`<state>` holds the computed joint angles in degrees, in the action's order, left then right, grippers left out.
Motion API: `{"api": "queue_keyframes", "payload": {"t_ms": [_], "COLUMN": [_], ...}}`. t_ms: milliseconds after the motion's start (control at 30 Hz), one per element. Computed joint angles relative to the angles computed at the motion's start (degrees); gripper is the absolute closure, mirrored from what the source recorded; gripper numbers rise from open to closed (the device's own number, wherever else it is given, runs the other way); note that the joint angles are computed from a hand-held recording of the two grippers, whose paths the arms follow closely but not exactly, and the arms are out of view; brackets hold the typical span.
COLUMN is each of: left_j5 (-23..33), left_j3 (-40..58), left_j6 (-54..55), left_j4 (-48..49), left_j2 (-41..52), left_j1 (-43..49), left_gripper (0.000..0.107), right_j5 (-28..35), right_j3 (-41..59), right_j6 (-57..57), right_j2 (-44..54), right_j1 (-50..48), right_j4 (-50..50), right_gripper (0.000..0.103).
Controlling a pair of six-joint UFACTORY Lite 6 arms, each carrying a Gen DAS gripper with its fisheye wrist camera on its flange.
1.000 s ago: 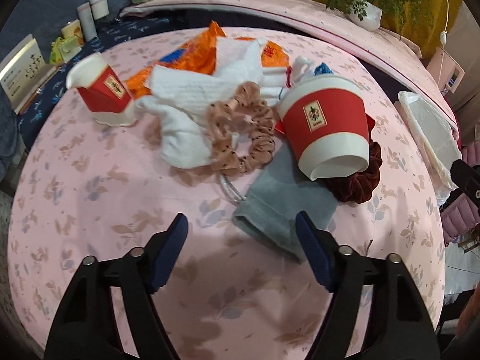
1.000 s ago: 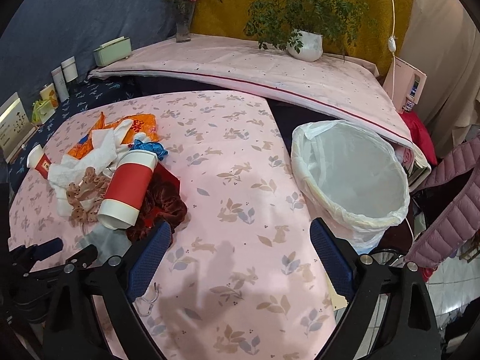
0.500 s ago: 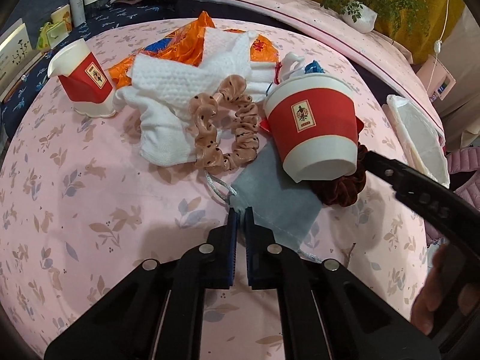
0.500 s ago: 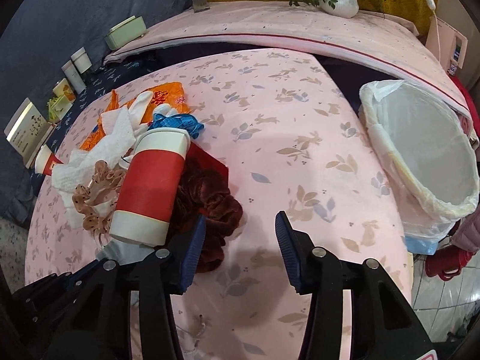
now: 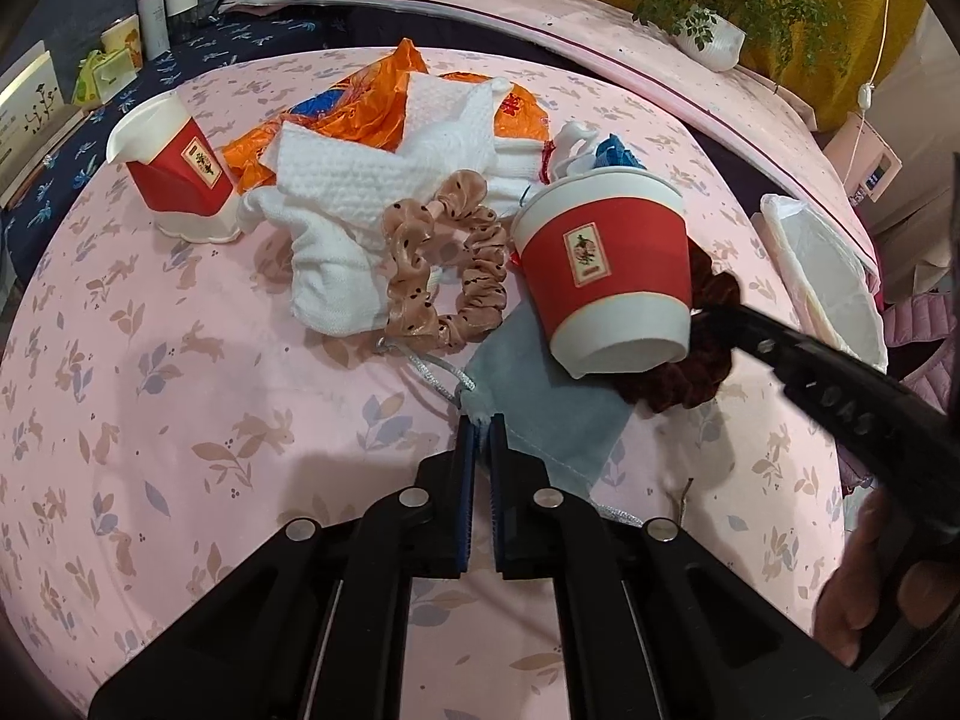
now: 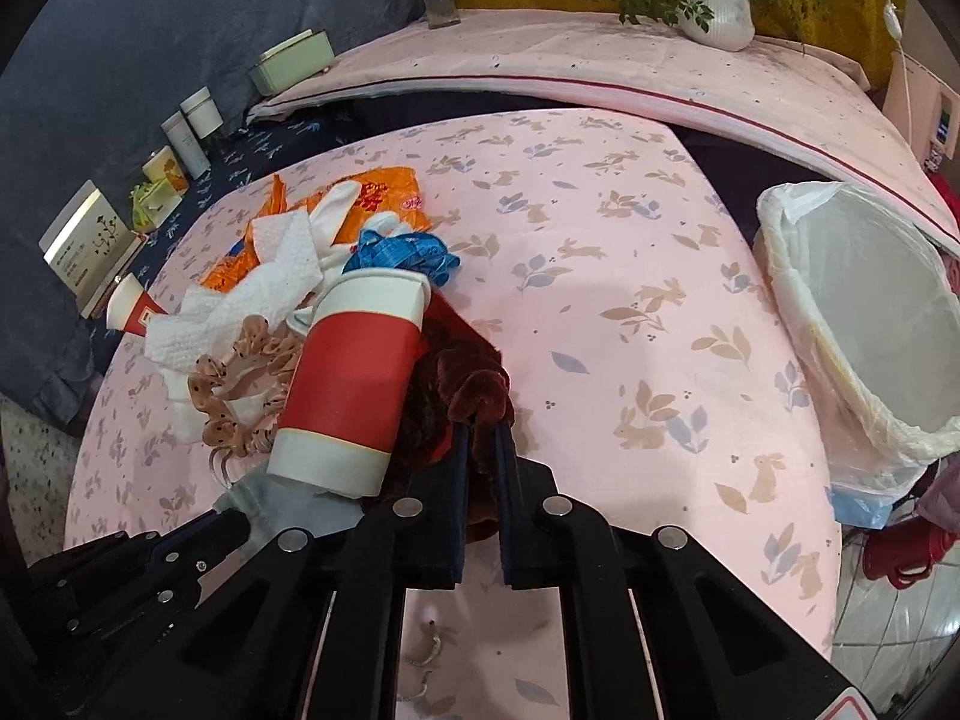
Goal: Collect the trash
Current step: 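Grasp the grey face mask with the left gripper while the right grasps the dark red scrunchie, then carry the mask and scrunchie with both grippers over the trash bin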
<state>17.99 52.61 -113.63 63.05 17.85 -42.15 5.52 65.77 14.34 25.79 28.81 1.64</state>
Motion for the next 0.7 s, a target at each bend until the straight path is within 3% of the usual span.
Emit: {"api": "queue_keyframes", "payload": {"t_ms": [133, 300, 700], "left_j5": [1.4, 5.0, 16.7], "left_j3": [-2.5, -2.1, 13.9], "left_j6": [-1.6, 2.9, 14.4], "left_j4": [0.6, -4.1, -9.3], "left_j2": [-2.9, -7.4, -8.3], "left_j1": [-1.6, -4.3, -10.3], "left_gripper": [0.103, 0.103, 0.104], "right_j5": [-1.0, 0.0, 3.1], "right_j3": [-5.9, -9.9, -14.6], "right_j6": [5.6, 0.0, -8.5], "right_j2": [-7.5, -15.0, -26.6], "right_j1": [-2.1, -5.1, -11.1], "right_j4": [-5.0, -0.2, 6.9], "right_gripper": [0.095, 0.095, 0.095]}}
